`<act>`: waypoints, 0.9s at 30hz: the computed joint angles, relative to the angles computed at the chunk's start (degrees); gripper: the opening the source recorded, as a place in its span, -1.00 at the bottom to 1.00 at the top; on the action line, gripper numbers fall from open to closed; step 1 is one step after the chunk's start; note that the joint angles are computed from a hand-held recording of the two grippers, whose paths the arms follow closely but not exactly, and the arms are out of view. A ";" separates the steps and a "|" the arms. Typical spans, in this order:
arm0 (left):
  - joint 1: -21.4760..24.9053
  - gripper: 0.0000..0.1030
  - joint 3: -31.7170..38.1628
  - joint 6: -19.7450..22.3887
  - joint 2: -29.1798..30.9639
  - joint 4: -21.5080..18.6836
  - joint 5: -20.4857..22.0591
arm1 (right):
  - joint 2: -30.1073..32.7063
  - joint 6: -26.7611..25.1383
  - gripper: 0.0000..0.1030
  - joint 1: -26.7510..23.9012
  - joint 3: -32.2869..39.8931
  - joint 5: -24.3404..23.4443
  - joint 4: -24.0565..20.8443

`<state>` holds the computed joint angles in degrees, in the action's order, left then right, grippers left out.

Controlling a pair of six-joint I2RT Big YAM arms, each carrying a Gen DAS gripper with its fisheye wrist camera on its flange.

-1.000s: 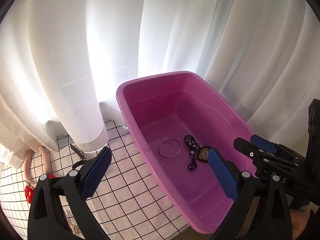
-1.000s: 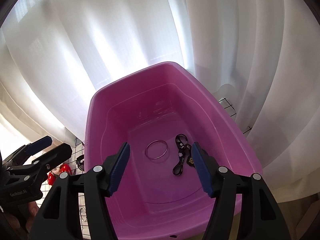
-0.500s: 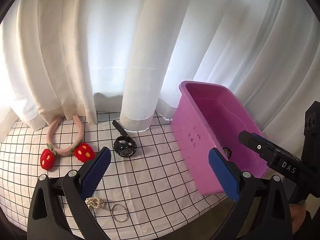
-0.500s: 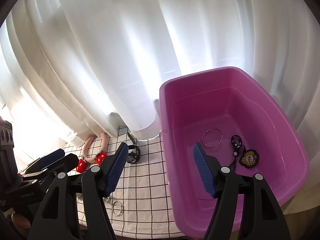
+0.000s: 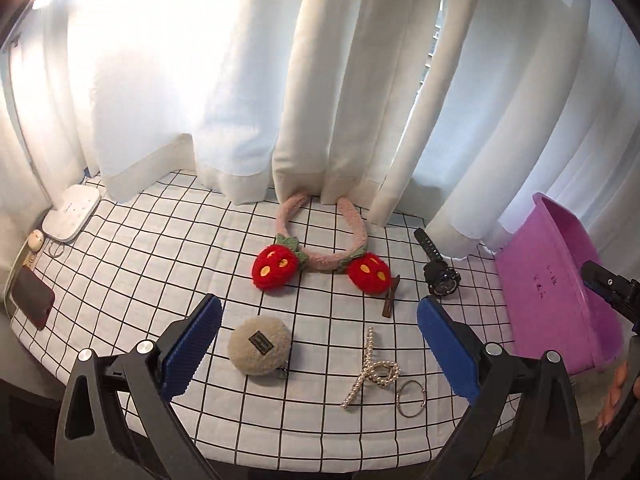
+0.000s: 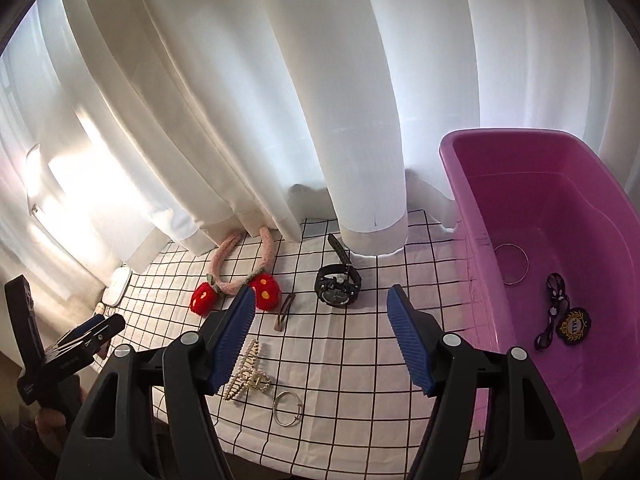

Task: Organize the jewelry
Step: 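Withdraw both grippers from the tub back over the table, then move left gripper to the beige pompom while right gripper approaches the black wristwatch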

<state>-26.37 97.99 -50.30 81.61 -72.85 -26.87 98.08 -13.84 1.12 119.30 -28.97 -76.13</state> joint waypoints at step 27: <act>5.54 0.87 -17.50 -5.69 1.30 8.18 7.88 | 10.29 0.09 0.28 7.62 -2.43 10.00 3.92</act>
<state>-20.83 80.49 -56.00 82.91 -64.67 -18.99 108.37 -13.75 8.74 116.87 -18.97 -72.21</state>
